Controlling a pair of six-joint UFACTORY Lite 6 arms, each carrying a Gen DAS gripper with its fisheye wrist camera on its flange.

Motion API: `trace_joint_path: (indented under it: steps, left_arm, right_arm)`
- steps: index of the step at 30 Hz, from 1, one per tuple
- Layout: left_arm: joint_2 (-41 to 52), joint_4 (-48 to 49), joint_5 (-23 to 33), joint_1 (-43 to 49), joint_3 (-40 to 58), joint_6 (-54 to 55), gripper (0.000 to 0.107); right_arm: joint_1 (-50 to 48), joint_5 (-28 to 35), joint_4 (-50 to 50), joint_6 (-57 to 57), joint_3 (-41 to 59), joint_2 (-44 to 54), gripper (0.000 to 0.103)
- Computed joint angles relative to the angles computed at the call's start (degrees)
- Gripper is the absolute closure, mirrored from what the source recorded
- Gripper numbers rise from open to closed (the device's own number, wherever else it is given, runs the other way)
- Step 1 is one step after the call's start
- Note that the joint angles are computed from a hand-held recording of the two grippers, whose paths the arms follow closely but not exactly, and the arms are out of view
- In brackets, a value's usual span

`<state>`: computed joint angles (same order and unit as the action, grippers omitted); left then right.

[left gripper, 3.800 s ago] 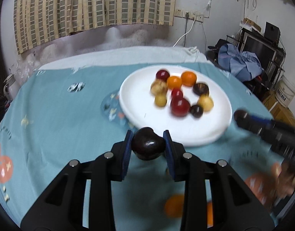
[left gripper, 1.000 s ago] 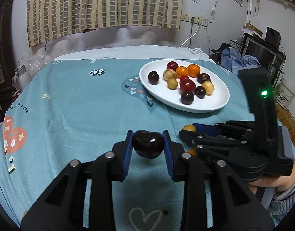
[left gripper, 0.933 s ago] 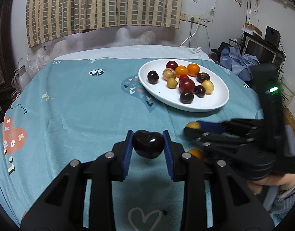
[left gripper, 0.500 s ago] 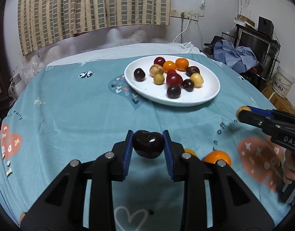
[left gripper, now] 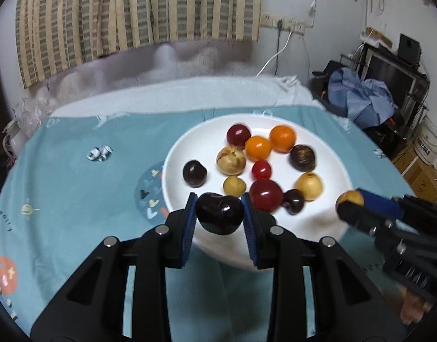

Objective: Organize fruits
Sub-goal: 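Lower the dark plum and yellow fruit onto the plate and open both grippers, then grasp the orange with the left gripper while the right gripper grasps the mandarin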

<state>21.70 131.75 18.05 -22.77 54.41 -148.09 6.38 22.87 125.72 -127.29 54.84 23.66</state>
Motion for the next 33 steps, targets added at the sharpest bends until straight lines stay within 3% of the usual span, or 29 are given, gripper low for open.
trace_joint_path:
  steps: [3, 5, 8, 12, 17, 21, 26, 30, 33]
  left_arm:
    - [6.1, 4.6, -0.6, 1.5, 4.3, -4.8, 0.072]
    - [7.1, 6.2, 0.8, 1.3, 4.2, -7.0, 0.056]
    - [6.3, 7.6, 1.4, 1.4, 2.7, -8.5, 0.056]
    - [0.6, 11.4, 3.0, 1.6, -4.0, -13.2, 0.056]
    - [-13.1, 8.9, 7.4, -0.8, -19.8, -14.4, 0.052]
    - [-24.6, -1.0, 11.6, -8.7, -33.3, -10.0, 0.050]
    - [-29.6, -17.8, 19.7, -24.8, -41.9, -4.8, 0.043]
    - [-28.5, -20.5, 21.0, -29.6, -42.0, -4.1, 0.042]
    - [-26.5, -17.2, 20.3, -29.4, -41.2, -5.7, 0.042]
  right_arm:
    - [0.7, -1.3, 4.0, -4.2, 3.5, 4.9, 0.065]
    - [0.1, -0.1, 4.0, -4.2, 3.1, 4.8, 0.055]
    - [-1.2, 1.6, 2.5, -2.0, 1.6, 3.1, 0.053]
    - [-2.3, 3.5, 0.7, -1.0, -3.2, -1.6, 0.053]
    - [-4.3, 7.5, 0.3, -1.5, -15.5, -11.9, 0.049]
    - [-5.4, 11.7, -0.3, -3.1, -27.5, -21.7, 0.049]
    - [-4.3, 14.5, -0.6, -6.5, -41.9, -33.4, 0.047]
    - [1.3, 12.1, 6.3, -13.2, -45.0, -34.0, 0.046]
    - [2.4, 11.9, 6.2, -13.6, -44.1, -32.0, 0.046]
